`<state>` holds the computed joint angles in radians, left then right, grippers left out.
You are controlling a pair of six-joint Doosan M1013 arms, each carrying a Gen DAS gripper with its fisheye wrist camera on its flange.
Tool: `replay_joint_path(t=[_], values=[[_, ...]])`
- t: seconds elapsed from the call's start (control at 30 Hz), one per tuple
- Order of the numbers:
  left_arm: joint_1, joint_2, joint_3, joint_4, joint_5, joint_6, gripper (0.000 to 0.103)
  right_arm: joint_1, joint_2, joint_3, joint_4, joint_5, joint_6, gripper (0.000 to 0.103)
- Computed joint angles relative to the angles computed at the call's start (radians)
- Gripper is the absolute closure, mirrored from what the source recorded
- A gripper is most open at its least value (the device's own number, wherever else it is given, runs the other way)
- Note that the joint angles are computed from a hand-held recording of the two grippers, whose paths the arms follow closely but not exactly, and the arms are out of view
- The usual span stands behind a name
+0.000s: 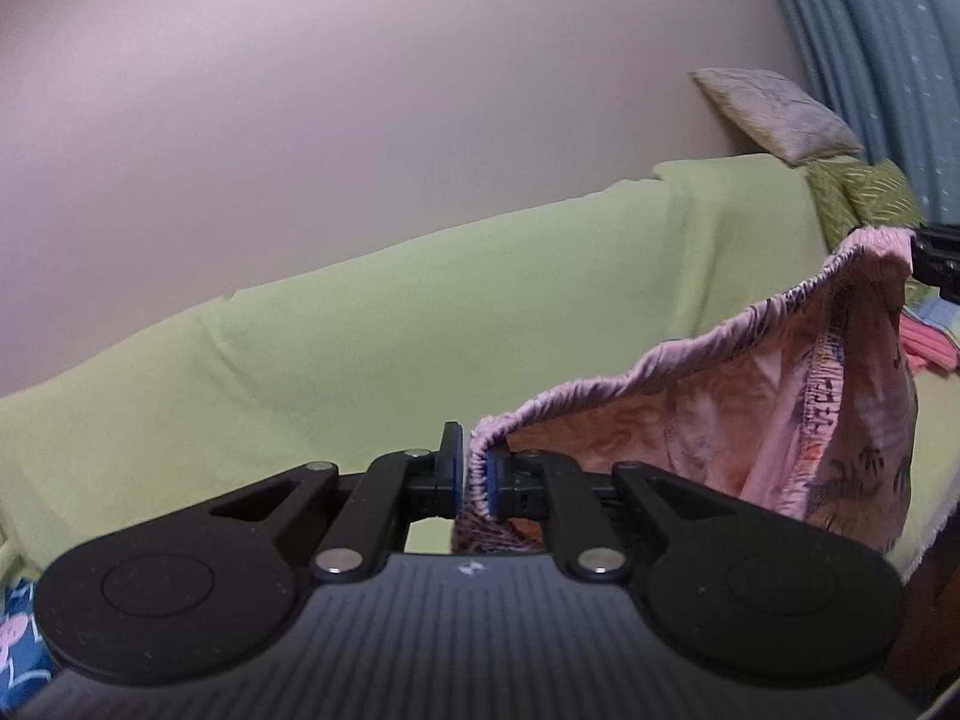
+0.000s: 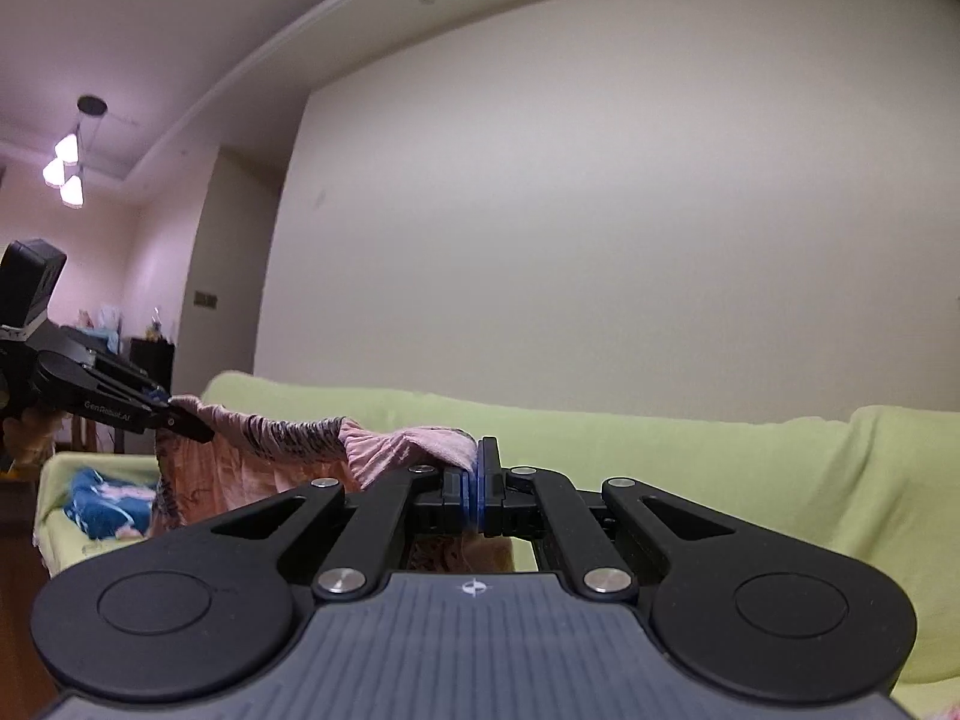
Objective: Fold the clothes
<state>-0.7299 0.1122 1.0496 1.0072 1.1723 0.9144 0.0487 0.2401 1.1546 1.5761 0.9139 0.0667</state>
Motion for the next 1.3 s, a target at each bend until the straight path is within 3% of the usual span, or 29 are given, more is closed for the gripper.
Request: replay_joint_path(t=[0.1,0.23,0.3,0.37,0.47,0.5,0.6,0.7,0.73,0.77,0.9,1.0,1.07,1.2,1.3], values=[[0.037,0.038,-0.046,-0.065,-0.045,0.054,0.09,0.015,0.011,-0.029,-0.131,-0.079,0.107,0.103],[0.159,0.162,-0.161,-0.317,-0.063,0.194,0.08,0.054,0.099,-0.151,-0.521,-0.123,0.496,0.103],[0.224,0.238,-0.21,-0.497,-0.037,0.272,0.08,0.072,0.197,-0.281,-0.762,-0.043,0.754,0.103],[0.28,0.329,-0.269,-0.651,0.037,0.326,0.076,0.095,0.308,-0.411,-0.957,0.063,0.979,0.103],[0.319,0.432,-0.313,-0.751,0.146,0.348,0.073,0.114,0.487,-0.627,-1.112,0.276,1.2,0.102],[0.323,0.453,-0.318,-0.764,0.17,0.347,0.073,0.119,0.529,-0.674,-1.138,0.325,1.232,0.102],[0.334,0.452,-0.263,-0.793,0.166,0.364,0.071,0.128,0.581,-0.712,-1.181,0.355,1.236,0.101],[0.353,0.433,-0.237,-0.836,0.143,0.366,0.055,0.122,0.619,-0.748,-1.153,0.368,1.257,0.095],[0.36,0.426,-0.231,-0.858,0.122,0.353,0.053,0.109,0.64,-0.783,-1.131,0.386,1.267,0.093],[0.361,0.411,-0.215,-0.882,0.089,0.347,0.054,0.099,0.66,-0.817,-1.109,0.402,1.276,0.093],[0.329,0.345,-0.131,-0.885,-0.012,0.408,0.063,0.085,0.645,-0.786,-1.069,0.389,1.248,0.082],[0.302,0.319,-0.087,-0.884,-0.063,0.41,0.056,0.083,0.639,-0.755,-1.055,0.368,1.225,0.08],[0.3,0.298,-0.042,-0.907,-0.115,0.366,0.053,0.087,0.67,-0.796,-1.054,0.364,1.24,0.075],[0.289,0.343,-0.077,-0.867,-0.057,0.327,0.068,0.085,0.644,-0.748,-1.045,0.344,1.236,0.069],[0.279,0.382,-0.103,-0.805,-0.034,0.308,0.07,0.082,0.627,-0.717,-1.047,0.325,1.226,0.064]])
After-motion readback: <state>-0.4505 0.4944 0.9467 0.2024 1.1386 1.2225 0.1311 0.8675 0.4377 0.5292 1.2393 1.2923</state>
